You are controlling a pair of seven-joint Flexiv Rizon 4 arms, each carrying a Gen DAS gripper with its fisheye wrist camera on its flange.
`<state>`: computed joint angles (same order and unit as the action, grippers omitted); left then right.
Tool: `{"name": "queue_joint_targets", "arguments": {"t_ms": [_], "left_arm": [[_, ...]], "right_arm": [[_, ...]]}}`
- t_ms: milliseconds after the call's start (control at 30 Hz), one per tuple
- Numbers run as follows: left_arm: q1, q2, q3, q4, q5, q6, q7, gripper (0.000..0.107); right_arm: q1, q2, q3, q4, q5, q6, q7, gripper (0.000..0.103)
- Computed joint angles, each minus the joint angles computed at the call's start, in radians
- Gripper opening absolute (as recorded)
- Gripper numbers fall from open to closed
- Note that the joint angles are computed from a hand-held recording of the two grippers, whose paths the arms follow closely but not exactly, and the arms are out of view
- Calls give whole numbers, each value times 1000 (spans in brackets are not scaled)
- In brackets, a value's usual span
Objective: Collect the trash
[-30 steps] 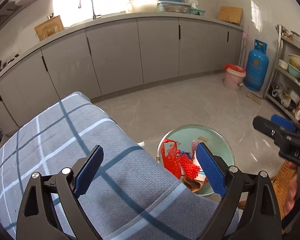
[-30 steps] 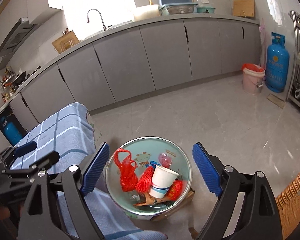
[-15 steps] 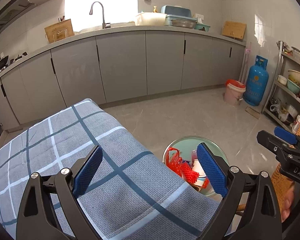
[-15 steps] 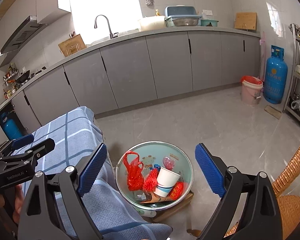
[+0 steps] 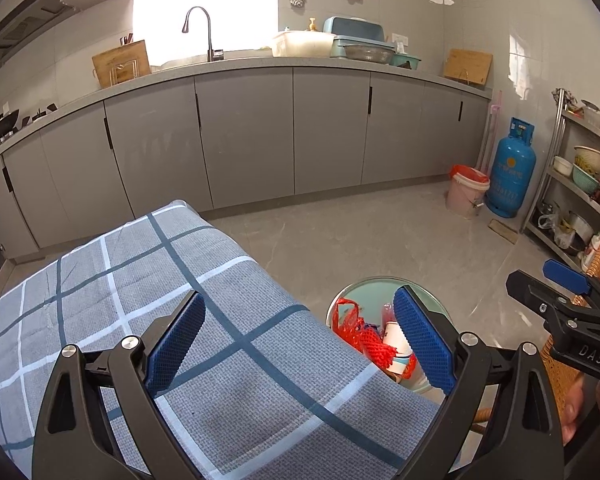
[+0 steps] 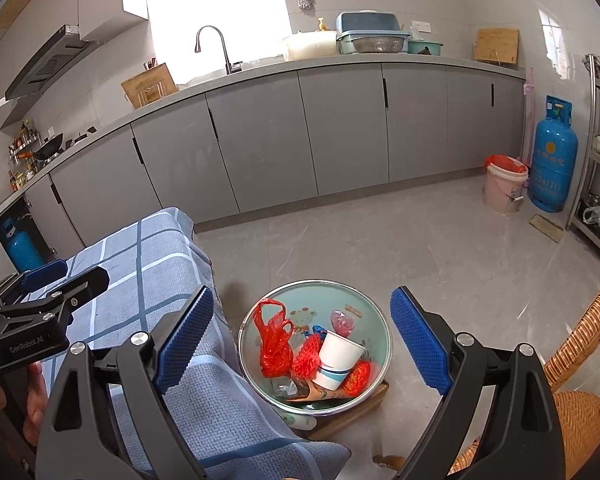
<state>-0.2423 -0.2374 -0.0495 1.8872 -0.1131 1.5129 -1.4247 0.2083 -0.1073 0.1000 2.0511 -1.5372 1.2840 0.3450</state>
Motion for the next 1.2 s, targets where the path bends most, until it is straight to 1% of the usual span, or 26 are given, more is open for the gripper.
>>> {"name": "queue_joint_targets", "arguments": {"t_ms": [267, 500, 667, 900, 967, 1100, 1167, 1200], "left_arm": [[3, 0, -6, 2, -4, 1, 7, 94], [-10, -6, 9, -10, 14, -7, -11, 94], [-7, -8, 6, -11, 16, -6, -11, 94], [-13, -7, 16, -16, 33, -13, -24, 94], [-30, -9, 41, -26, 59, -25, -53, 98], [-35, -7, 55, -37, 92, -47, -79, 99], [-62, -10, 94, -55, 149, -61, -130, 99], [-53, -8, 84, -52, 150, -59, -125, 99]], "right_arm": [[-1, -4, -2, -3, 3, 4, -5, 89], [-1, -4, -2, -3, 6, 4, -6, 89], [1, -4, -1, -3, 14, 3, -14, 89], [-1, -4, -4, -6, 1, 5, -4, 90], [-3, -6, -5, -8, -11, 9, 4, 90], [-7, -8, -6, -8, -22, 14, 10, 90], [-8, -9, -5, -8, -24, 16, 13, 90], [-9, -9, -5, -8, -25, 18, 14, 90]]}}
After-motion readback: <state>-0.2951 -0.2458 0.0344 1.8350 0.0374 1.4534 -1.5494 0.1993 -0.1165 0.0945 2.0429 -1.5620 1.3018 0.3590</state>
